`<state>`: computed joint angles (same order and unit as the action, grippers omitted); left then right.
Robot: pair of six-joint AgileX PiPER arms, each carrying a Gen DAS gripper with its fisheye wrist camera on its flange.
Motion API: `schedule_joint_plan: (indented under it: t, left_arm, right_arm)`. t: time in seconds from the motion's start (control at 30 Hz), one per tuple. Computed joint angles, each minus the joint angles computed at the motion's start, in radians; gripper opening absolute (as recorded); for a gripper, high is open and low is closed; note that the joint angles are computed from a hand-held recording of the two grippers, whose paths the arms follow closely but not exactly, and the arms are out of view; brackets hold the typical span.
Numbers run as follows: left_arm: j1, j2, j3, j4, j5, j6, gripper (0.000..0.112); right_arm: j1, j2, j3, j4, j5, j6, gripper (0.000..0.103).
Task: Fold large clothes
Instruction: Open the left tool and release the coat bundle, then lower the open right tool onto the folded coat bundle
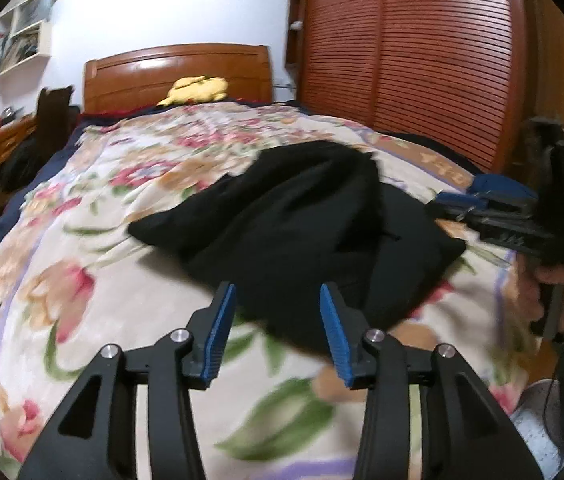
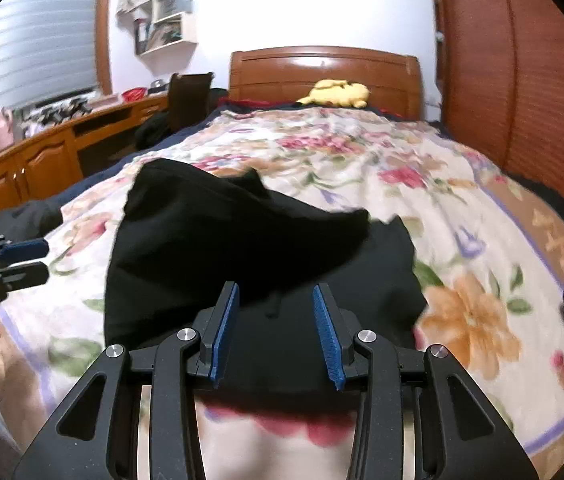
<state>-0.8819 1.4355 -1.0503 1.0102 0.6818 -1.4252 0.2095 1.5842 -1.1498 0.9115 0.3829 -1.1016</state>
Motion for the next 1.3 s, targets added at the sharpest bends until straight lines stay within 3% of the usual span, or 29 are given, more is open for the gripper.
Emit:
schedule_joint_plan:
  t: [0.1, 0.17, 0.3, 0.47, 0.67, 1.0, 1.2, 1.3]
  left_arm:
    - [0.04, -0.046, 0.088, 0.034, -0.025, -0.059, 0.044]
    - [0.057, -0.069, 0.127, 0.058, -0.035, -0.087, 0.044]
    - [0.098, -0.118, 0.197, 0.09, -0.048, -0.115, 0.045]
    - [0.135, -0.161, 0.247, 0.095, -0.066, -0.118, 0.046]
    - [0.175, -0.195, 0.287, 0.099, -0.094, -0.119, 0.047]
    - [0.174, -0.2, 0.296, 0.087, -0.097, -0.109, 0.049]
    - [0.171, -0.189, 0.287, 0.086, -0.103, -0.104, 0.051]
    - [0.165, -0.187, 0.286, 0.094, -0.102, -0.116, 0.051]
  right_arm:
    - [0.077, 0.009, -0.056, -0.139, -0.016, 0.121, 0.039]
    - [0.119, 0.028, -0.108, -0.212, -0.003, 0.186, 0.049]
    - [0.217, 0.11, -0.26, -0.457, 0.035, 0.414, 0.055]
    - [0.318, 0.271, -0.507, -0.721, 0.143, 0.64, 0.059]
    - [0.377, 0.422, -0.757, -0.873, 0.286, 0.751, 0.06]
    - [0.401, 0.665, -1.195, -0.938, 0.645, 0.763, 0.06]
    - [0.382, 0.676, -1.203, -0.926, 0.702, 0.735, 0.06]
    - [0.378, 0.648, -1.141, -0.942, 0.679, 0.728, 0.051]
